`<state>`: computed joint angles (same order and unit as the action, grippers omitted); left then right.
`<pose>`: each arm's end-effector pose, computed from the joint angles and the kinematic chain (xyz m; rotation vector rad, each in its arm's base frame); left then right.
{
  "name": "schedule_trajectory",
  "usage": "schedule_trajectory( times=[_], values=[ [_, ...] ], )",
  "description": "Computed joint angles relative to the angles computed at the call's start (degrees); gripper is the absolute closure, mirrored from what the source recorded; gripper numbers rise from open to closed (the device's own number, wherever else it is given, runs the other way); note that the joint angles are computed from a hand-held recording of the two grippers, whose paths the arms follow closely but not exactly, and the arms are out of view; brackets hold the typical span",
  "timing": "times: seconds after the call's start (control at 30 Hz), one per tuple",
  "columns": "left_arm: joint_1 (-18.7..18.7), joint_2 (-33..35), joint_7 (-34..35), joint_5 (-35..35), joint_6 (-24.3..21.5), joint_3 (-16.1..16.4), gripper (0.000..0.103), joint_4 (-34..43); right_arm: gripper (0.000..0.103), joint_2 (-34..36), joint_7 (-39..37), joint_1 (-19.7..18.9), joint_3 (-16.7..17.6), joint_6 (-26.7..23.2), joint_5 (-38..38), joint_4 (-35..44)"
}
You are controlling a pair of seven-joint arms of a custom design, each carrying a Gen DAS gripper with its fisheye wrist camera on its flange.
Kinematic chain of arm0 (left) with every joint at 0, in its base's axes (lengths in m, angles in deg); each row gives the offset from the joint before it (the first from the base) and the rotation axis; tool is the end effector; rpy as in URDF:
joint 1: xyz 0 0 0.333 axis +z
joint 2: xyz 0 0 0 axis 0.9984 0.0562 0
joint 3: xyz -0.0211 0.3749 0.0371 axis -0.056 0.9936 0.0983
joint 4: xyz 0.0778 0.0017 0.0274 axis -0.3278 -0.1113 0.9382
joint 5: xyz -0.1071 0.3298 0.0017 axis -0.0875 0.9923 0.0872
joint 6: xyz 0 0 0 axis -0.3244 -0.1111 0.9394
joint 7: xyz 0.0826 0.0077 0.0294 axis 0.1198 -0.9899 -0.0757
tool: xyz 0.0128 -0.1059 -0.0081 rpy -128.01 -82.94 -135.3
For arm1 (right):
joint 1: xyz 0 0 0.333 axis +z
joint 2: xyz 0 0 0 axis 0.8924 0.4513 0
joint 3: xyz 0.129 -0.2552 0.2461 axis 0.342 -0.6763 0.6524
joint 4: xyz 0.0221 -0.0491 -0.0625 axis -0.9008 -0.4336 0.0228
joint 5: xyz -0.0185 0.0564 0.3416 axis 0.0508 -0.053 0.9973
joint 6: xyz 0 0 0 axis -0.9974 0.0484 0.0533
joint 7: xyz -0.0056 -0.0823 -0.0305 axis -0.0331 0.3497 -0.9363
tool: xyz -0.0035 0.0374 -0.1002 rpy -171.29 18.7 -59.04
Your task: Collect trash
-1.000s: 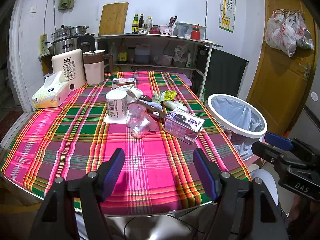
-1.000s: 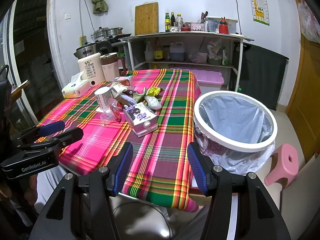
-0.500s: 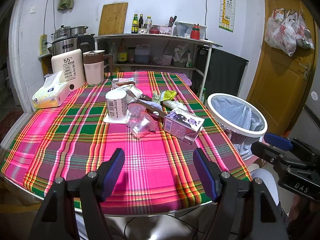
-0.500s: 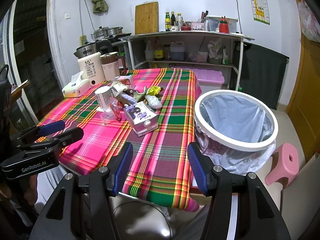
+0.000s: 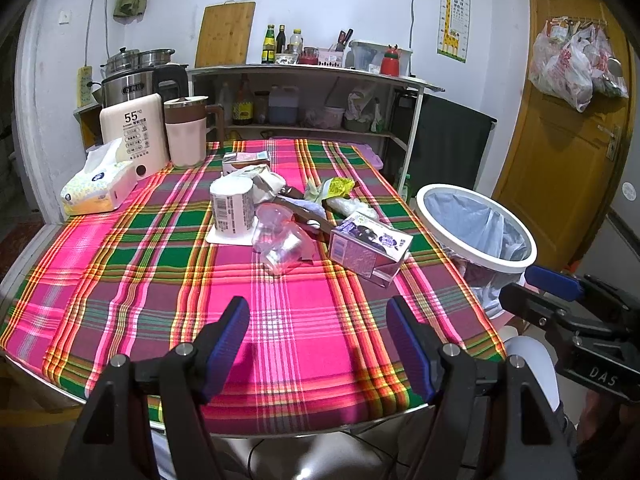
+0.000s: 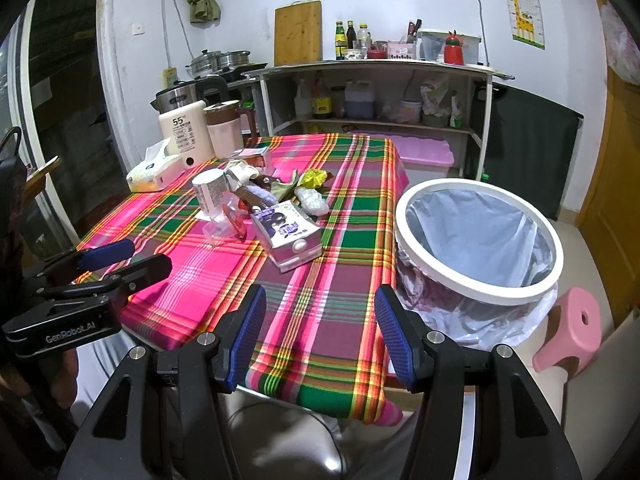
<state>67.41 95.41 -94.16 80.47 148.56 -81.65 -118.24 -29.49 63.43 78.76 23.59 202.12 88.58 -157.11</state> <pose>0.4926 -0.3093 0.4718 -1.8471 1.4838 -0.8407 0.5559 0.2818 0.4704 -1.9713 1.1332 -0.4369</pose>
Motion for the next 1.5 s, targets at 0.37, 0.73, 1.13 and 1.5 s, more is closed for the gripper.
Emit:
schedule_trajectory(
  times=[0.37, 0.73, 1.13, 1.5],
  values=[
    [2.31, 2.46, 0.36, 0.92, 3.63, 1.98, 0.030, 1.24, 0.046, 3.18, 0.94, 3.14, -5.30, -7.64, -3.78, 5.35],
    [5.61, 6.18, 5.30, 0.33, 10.60, 4.42, 0.030, 4.14, 0.045, 10.34, 5.83, 5.82, -9.81, -16.62, -14.88, 16.17],
    [6.23, 10.08, 15.32, -6.48, 14.84, 5.99, 0.030, 7.33, 0.045, 17.45, 8.42, 5.53, -10.67, -25.53, -21.83, 27.95],
    [5.10, 12.33, 23.02, -13.90, 16.59, 7.72, 0.052, 8.80, 0.044, 20.45, 12.29, 7.33, -13.42, -30.69, -27.03, 32.97]
  ],
)
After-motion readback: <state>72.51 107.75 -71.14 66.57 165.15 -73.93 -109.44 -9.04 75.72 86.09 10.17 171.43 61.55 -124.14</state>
